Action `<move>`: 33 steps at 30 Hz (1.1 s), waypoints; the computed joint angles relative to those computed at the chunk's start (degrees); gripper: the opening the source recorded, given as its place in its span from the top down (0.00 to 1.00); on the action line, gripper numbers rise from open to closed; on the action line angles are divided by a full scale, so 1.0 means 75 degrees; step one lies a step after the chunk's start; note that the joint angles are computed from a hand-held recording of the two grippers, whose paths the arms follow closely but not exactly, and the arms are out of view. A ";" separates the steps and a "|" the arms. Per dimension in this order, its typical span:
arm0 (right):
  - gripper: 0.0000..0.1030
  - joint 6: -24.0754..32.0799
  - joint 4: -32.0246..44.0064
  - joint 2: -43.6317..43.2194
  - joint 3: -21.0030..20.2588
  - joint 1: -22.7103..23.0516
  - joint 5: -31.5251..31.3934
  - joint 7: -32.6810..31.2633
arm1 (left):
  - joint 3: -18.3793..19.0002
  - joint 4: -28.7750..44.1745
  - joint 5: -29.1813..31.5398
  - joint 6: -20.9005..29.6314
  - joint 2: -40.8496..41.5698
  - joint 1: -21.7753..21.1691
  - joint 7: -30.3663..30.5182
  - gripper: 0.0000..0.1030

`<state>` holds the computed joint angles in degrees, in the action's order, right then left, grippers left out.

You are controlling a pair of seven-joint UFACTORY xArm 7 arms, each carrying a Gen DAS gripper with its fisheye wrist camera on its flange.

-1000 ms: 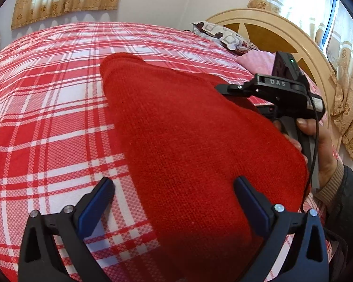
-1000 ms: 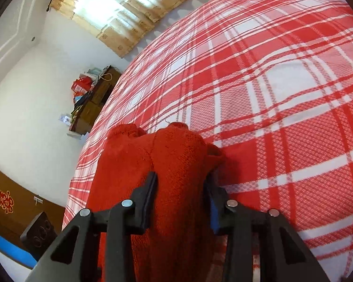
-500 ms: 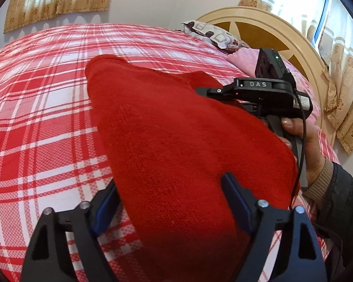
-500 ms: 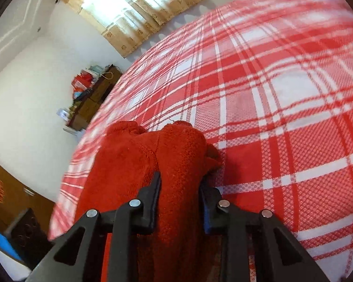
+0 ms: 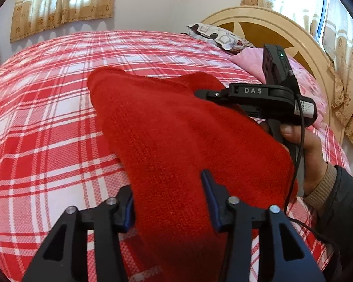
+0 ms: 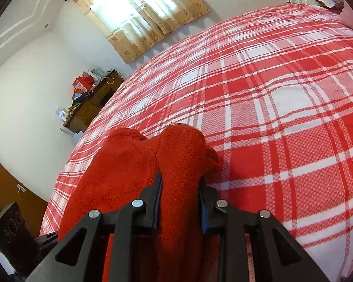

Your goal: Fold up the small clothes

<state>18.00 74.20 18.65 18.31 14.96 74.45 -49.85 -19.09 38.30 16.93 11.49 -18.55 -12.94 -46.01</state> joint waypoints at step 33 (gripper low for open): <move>0.75 -0.0797 -0.1150 -0.1372 -0.0075 0.1849 0.1004 -0.0037 | 0.0278 -0.2049 -0.1636 0.1652 -0.3733 -0.1114 0.0717 0.62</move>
